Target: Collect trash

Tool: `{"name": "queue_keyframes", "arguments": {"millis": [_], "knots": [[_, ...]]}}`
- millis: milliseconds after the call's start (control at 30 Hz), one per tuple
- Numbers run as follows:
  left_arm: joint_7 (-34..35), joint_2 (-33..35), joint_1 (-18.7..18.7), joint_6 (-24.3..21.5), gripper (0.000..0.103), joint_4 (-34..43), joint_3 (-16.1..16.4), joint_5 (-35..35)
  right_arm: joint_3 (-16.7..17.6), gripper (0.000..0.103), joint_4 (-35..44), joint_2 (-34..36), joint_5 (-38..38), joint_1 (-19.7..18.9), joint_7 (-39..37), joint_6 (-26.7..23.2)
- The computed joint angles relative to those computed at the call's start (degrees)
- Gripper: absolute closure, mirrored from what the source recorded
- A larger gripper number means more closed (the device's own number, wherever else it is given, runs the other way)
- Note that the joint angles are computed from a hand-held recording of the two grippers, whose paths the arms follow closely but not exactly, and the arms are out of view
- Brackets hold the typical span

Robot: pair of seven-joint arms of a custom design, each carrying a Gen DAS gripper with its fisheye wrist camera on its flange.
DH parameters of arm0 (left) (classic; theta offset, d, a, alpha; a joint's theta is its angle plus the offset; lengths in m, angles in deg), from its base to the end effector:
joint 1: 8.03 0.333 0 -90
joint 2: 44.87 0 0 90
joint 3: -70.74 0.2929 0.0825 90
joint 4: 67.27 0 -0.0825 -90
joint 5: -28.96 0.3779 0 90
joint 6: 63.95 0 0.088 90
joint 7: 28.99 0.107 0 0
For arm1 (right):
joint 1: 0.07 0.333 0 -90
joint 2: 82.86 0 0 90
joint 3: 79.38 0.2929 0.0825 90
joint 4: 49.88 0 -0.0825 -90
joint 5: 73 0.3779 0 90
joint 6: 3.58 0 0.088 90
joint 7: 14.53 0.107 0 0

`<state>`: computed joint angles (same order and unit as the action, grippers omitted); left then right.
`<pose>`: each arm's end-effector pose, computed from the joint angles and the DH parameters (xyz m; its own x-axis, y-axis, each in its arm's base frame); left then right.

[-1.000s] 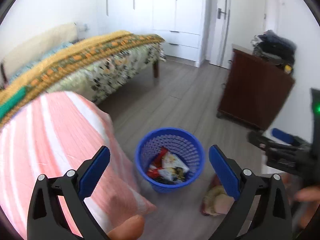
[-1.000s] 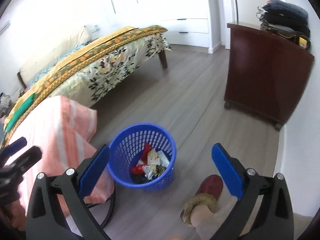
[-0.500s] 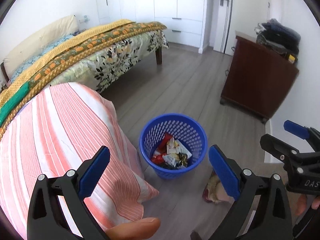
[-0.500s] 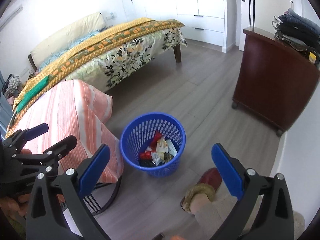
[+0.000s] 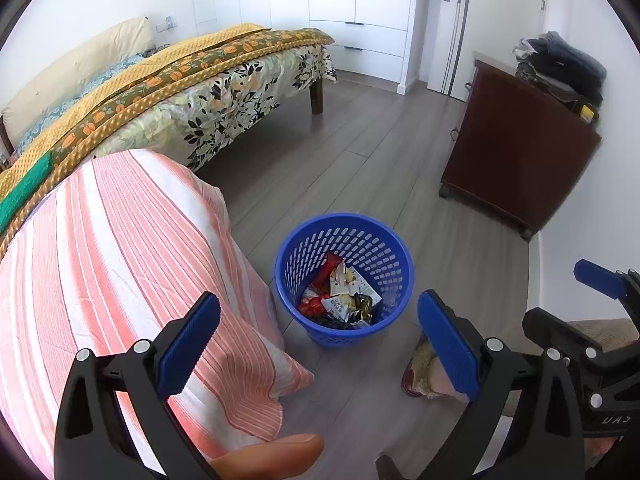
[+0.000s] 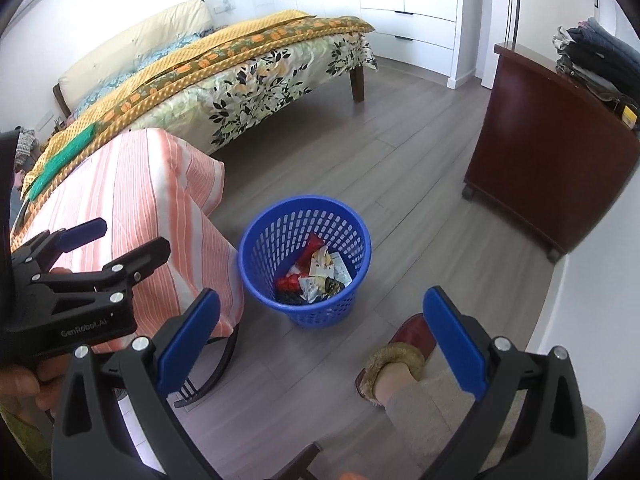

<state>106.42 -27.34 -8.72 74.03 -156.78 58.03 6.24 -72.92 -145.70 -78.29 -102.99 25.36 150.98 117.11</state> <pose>0.6669 -0.1420 0.5141 -0.6957 -0.7182 -0.0147 -0.5579 0.5530 -0.6188 0.5340 0.3018 0.5679 -0.4977 -0.8539 -0.1524 -0.6822 0.4939 -0.5392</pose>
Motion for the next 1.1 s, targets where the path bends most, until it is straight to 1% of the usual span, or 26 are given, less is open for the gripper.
{"name": "queue_keyframes", "arguments": {"millis": [400,1100], "knots": [[-1.1,1.4,0.0,-0.5,0.005,1.6,0.1,1.2,-0.1,0.005,0.8,0.7,0.6,0.1,-0.9,-0.5],[-1.2,1.7,0.1,-0.5,0.005,1.8,-0.1,1.5,-0.4,0.005,1.4,1.2,0.8,0.3,-1.4,-0.4]]}}
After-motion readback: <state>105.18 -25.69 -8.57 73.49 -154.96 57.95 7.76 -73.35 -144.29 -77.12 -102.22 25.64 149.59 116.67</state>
